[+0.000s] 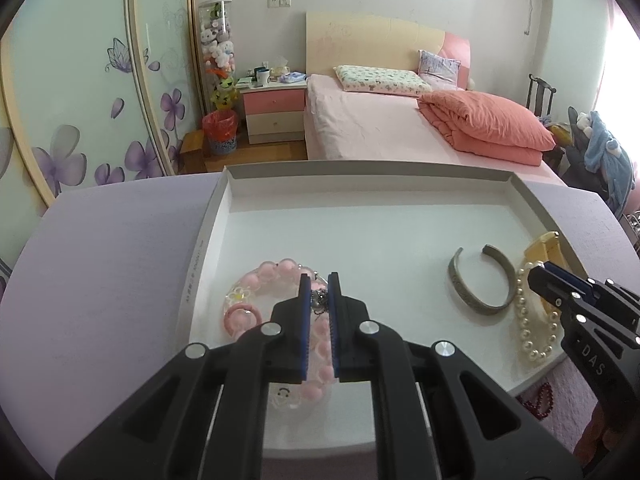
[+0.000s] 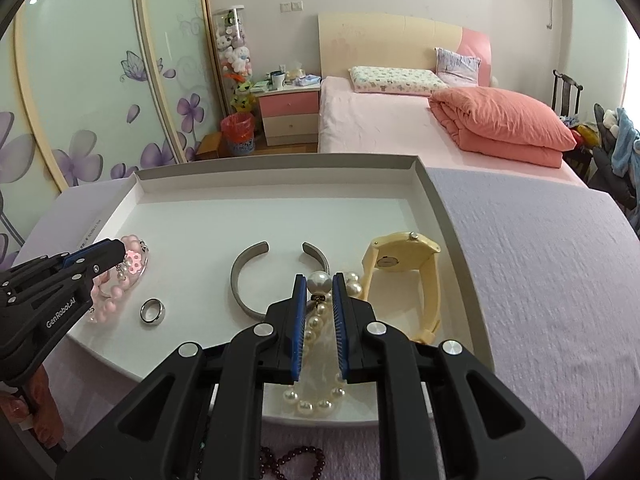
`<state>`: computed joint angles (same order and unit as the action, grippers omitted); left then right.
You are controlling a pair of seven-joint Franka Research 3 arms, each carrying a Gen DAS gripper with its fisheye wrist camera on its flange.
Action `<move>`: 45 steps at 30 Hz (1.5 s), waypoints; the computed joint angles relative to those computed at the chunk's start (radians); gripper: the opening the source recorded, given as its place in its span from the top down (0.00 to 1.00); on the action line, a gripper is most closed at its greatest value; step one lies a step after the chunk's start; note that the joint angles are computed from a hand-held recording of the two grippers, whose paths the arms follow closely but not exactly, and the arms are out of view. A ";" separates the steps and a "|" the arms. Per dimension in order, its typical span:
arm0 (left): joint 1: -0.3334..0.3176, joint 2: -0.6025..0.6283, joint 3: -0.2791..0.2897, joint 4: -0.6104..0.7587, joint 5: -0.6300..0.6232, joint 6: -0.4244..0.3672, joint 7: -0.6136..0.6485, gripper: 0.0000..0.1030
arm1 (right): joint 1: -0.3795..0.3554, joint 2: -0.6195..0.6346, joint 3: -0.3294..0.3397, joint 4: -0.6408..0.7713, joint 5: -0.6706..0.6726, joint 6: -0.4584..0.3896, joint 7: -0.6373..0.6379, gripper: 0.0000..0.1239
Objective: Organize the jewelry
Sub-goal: 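Lower the held earrings into the tray and open both tools, then withdraw both tools from the tray toward the dark red bead necklace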
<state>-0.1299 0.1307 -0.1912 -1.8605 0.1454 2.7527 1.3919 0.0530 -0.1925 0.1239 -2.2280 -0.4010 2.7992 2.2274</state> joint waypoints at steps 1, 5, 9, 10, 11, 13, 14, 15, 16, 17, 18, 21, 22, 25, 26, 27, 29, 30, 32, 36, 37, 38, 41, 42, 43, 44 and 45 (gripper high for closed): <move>0.003 0.003 -0.003 0.002 -0.014 0.002 0.013 0.91 | 0.000 0.002 -0.001 0.001 0.001 -0.001 -0.002 0.89; 0.003 0.011 -0.002 0.001 -0.008 0.010 0.014 0.90 | 0.002 0.010 -0.003 0.008 -0.002 -0.002 0.000 0.89; 0.002 0.014 0.001 -0.003 0.007 0.012 -0.003 0.78 | 0.006 0.011 -0.010 0.006 0.006 0.009 0.000 0.88; 0.000 0.012 0.003 -0.006 0.013 0.012 -0.012 0.73 | 0.009 0.010 -0.014 0.003 0.019 0.014 -0.007 0.87; -0.005 0.011 0.009 -0.008 0.036 0.015 -0.033 0.67 | 0.014 0.009 -0.019 0.000 0.039 0.019 -0.019 0.86; -0.007 0.004 0.013 -0.020 0.062 0.028 -0.054 0.56 | 0.012 0.006 -0.018 -0.005 0.052 0.024 -0.021 0.83; -0.009 0.000 0.017 -0.029 0.078 0.038 -0.069 0.46 | 0.011 0.004 -0.016 -0.007 0.053 0.028 -0.024 0.79; -0.011 -0.004 0.020 -0.033 0.096 0.043 -0.086 0.40 | 0.008 0.005 -0.012 -0.007 0.049 0.029 -0.023 0.77; -0.011 -0.007 0.021 -0.038 0.106 0.049 -0.098 0.40 | 0.003 0.004 -0.006 -0.008 0.038 0.031 -0.016 0.75; -0.010 -0.008 0.020 -0.038 0.109 0.050 -0.104 0.40 | 0.000 0.004 -0.002 -0.007 0.031 0.030 -0.010 0.74; -0.009 -0.009 0.020 -0.041 0.112 0.052 -0.107 0.40 | 0.000 0.004 0.000 -0.008 0.029 0.028 -0.010 0.74; -0.008 -0.013 0.021 -0.043 0.126 0.050 -0.121 0.39 | 0.002 0.003 0.000 -0.011 0.032 0.035 -0.008 0.72; -0.007 -0.016 0.021 -0.046 0.128 0.050 -0.125 0.39 | 0.003 0.001 -0.002 -0.014 0.037 0.037 -0.011 0.72; 0.000 -0.035 0.020 -0.067 0.116 0.059 -0.132 0.37 | 0.001 -0.009 0.000 -0.024 0.044 0.043 -0.016 0.72; 0.003 -0.043 0.018 -0.075 0.105 0.066 -0.127 0.37 | -0.001 -0.015 0.002 -0.029 0.044 0.046 -0.014 0.72; 0.003 -0.051 0.020 -0.084 0.113 0.074 -0.132 0.37 | 0.000 -0.022 0.001 -0.035 0.053 0.051 -0.019 0.72; -0.001 -0.077 0.026 -0.112 0.162 0.095 -0.165 0.37 | -0.007 -0.035 0.008 -0.044 0.054 0.055 -0.018 0.72; -0.001 -0.088 0.026 -0.124 0.177 0.102 -0.173 0.37 | -0.008 -0.046 0.009 -0.052 0.058 0.059 -0.023 0.72; 0.000 -0.108 0.023 -0.143 0.169 0.111 -0.167 0.37 | -0.021 -0.067 0.022 -0.065 0.051 0.059 -0.020 0.72; -0.002 -0.156 0.018 -0.191 0.135 0.130 -0.147 0.36 | -0.033 -0.109 0.038 -0.097 0.066 0.065 -0.035 0.72; -0.004 -0.164 0.019 -0.198 0.117 0.131 -0.131 0.36 | -0.032 -0.124 0.039 -0.108 0.077 0.066 -0.045 0.72; -0.007 -0.179 0.019 -0.217 0.098 0.135 -0.116 0.36 | -0.037 -0.134 0.046 -0.115 0.080 0.065 -0.048 0.72; -0.017 -0.220 0.023 -0.264 0.059 0.148 -0.083 0.36 | -0.046 -0.171 0.059 -0.142 0.098 0.066 -0.061 0.72; -0.023 -0.235 0.026 -0.282 0.042 0.151 -0.067 0.36 | -0.048 -0.183 0.063 -0.151 0.106 0.067 -0.067 0.72; -0.024 -0.247 0.025 -0.296 0.044 0.152 -0.069 0.36 | -0.052 -0.195 0.069 -0.160 0.113 0.065 -0.071 0.72; -0.026 -0.259 0.026 -0.312 0.042 0.152 -0.068 0.36 | -0.054 -0.205 0.073 -0.168 0.121 0.064 -0.076 0.72; -0.034 -0.269 0.030 -0.322 0.026 0.148 -0.054 0.36 | -0.048 -0.222 0.071 -0.182 0.136 0.064 -0.089 0.72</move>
